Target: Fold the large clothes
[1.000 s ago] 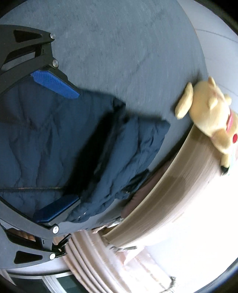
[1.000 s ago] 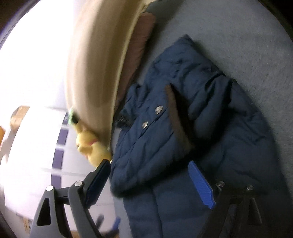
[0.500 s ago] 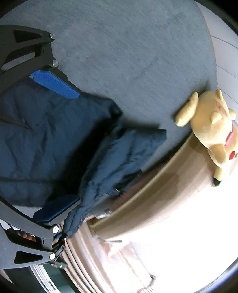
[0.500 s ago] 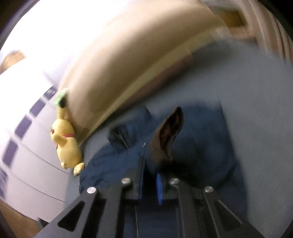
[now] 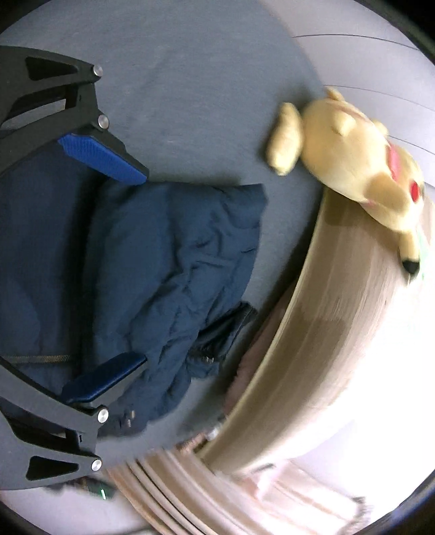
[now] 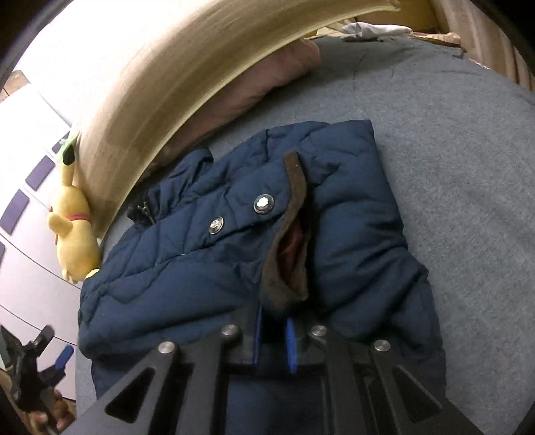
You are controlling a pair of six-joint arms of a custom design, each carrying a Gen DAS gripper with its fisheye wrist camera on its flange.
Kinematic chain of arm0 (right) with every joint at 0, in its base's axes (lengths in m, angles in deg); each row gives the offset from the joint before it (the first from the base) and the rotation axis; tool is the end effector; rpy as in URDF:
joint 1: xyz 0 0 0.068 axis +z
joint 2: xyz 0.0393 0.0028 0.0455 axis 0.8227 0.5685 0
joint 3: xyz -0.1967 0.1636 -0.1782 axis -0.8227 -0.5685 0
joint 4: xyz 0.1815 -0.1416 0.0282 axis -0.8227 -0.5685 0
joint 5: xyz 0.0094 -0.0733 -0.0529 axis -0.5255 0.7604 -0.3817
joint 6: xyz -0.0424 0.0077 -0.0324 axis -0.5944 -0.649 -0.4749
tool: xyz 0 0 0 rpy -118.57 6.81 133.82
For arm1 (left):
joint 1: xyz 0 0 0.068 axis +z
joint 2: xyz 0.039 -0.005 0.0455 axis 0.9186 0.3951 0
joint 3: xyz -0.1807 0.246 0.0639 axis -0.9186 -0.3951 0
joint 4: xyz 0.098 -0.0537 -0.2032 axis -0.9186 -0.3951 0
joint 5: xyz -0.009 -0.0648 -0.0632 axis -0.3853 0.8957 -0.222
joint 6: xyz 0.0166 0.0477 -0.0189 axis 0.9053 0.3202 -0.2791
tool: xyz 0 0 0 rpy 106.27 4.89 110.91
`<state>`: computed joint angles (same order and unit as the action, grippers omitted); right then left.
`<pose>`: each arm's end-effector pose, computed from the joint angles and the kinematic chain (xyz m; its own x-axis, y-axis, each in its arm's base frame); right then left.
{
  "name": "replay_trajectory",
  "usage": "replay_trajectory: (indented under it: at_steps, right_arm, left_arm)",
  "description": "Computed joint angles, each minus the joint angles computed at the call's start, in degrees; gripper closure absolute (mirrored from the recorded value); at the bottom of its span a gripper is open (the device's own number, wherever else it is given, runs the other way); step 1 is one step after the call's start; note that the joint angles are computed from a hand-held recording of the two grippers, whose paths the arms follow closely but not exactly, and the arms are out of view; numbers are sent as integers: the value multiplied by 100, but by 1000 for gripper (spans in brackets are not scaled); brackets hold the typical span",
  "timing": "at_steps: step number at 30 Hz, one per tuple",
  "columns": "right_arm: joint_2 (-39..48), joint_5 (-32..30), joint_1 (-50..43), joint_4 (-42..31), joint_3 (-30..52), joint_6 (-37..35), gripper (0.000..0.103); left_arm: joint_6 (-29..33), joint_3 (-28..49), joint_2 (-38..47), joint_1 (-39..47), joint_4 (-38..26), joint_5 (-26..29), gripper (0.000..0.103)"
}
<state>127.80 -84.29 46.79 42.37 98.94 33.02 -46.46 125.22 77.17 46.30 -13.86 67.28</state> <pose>0.2975 -0.0294 0.2502 -0.8023 0.3586 -0.4772 0.0995 0.8686 0.4854 0.2884 -0.1034 0.2727 -0.6718 -0.4058 -0.6196 -0.1793 0.9008 -0.3955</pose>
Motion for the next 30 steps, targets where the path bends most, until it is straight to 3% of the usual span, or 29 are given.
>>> replay_trajectory:
  at_steps: [3, 5, 10, 14, 15, 16, 17, 18, 22, 27, 30]
  right_arm:
    - [-13, 3, -43, -84, -5, -150, 90]
    - [25, 91, 41, -59, 5, -128, 90]
    - [184, 713, 467, -341, 335, -265, 89]
    - [97, 575, 353, -672, 505, -384, 84]
    - [85, 540, 321, -738, 559, -391, 71]
    - [6, 430, 205, -837, 585, -464, 37]
    - [-140, 278, 10, -931, 582, -570, 19]
    - [-326, 269, -119, -934, 525, -593, 10]
    - [-759, 88, -504, -990, 714, -586, 10]
    - [-591, -38, 156, -897, 1061, -615, 10]
    - [-324, -26, 569, -895, 1085, -786, 10]
  left_arm:
    - [324, 609, 624, -225, -577, -717, 14]
    - [570, 1091, 1230, -331, -1239, -1196, 30]
    - [990, 1190, 1715, -362, -1310, -1562, 31]
    - [1094, 1246, 1612, -324, -1412, -1494, 32]
    - [1193, 1022, 1343, -232, -1238, -1282, 32]
    - [1213, 893, 1133, -151, -1162, -1085, 32]
    - [1249, 628, 805, 15, -936, -821, 32]
    - [1254, 436, 534, 172, -795, -716, 32]
    - [1272, 234, 7, 868, -606, -611, 32]
    - [1297, 646, 556, 1271, -699, 81, 32]
    - [1389, 878, 910, 1172, -751, 79, 32]
